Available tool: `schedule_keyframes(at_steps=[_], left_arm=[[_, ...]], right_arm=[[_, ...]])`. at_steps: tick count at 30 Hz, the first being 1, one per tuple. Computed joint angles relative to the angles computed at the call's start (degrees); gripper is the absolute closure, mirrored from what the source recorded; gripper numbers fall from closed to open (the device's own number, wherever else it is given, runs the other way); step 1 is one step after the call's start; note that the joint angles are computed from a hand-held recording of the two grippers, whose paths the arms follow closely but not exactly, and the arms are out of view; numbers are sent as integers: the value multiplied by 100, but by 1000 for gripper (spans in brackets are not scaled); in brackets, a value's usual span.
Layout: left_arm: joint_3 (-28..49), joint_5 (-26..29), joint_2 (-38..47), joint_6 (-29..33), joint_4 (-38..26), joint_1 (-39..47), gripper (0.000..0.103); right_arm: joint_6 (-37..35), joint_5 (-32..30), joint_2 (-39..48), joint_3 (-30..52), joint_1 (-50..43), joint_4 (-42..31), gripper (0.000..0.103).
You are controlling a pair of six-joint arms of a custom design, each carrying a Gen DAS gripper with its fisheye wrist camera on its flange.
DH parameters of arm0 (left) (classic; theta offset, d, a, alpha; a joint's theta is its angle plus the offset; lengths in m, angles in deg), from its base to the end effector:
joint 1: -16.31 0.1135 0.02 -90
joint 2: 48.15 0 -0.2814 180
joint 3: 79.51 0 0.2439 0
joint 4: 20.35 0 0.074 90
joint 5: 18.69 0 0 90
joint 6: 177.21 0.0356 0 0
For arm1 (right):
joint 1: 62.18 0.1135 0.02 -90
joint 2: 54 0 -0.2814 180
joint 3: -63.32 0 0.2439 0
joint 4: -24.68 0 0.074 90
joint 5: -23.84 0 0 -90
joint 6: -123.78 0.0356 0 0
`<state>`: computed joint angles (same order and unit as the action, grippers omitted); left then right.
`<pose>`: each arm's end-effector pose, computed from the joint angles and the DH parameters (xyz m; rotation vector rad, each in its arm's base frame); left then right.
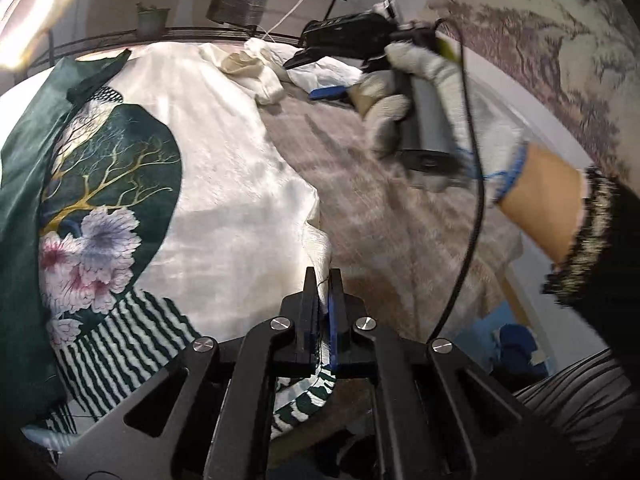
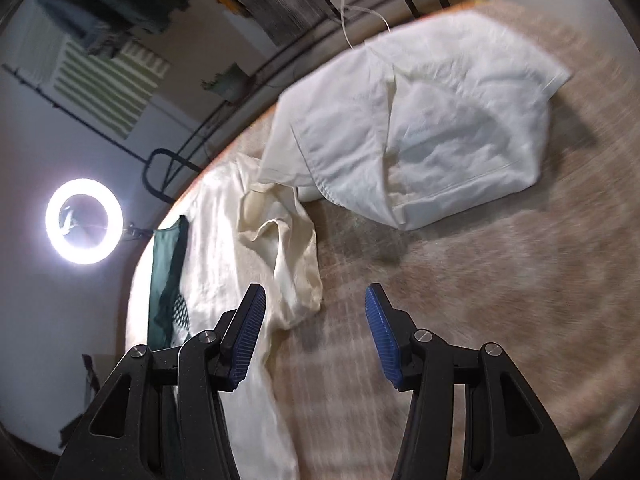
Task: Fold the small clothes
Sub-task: 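Close both grippers on the cream edge of the shirt, then fold the cream edge over onto the green strip with both grippers, open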
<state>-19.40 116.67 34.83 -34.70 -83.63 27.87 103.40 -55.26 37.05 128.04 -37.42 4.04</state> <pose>0.2177 0.0187 0.1992 0.9205 2.3634 -0.8532 0.2917 0.1271 0.2070 1.0169 2.2228 0.5480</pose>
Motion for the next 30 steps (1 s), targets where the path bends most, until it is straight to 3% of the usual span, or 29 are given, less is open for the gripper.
schedule_keyframes(at_steps=[3, 6, 7, 8, 9, 16, 19, 30], left_arm=[[108, 51, 140, 5, -117, 84, 102], [148, 71, 219, 48, -169, 125, 102], [166, 85, 249, 65, -193, 140, 102], [195, 98, 284, 113, -259, 181, 102], [237, 124, 330, 178, -352, 236, 102], [691, 309, 721, 353, -882, 640, 102], [862, 358, 861, 441, -1058, 884, 102], [1708, 394, 1671, 925, -1833, 1987, 102]], right_arm=[[-68, -141, 477, 366, -75, 99, 52], [-350, 17, 1075, 1200, -44, -670, 54], [-397, 127, 1251, 1426, -21, -892, 66], [-393, 136, 1357, 1556, -35, -987, 90], [-328, 85, 1393, 1571, -65, -965, 100], [-389, 591, 1129, 1836, 94, -799, 101], [-629, 887, 1245, 2430, 269, -1130, 101], [-1937, 1226, 3513, 6397, 937, -3273, 101]])
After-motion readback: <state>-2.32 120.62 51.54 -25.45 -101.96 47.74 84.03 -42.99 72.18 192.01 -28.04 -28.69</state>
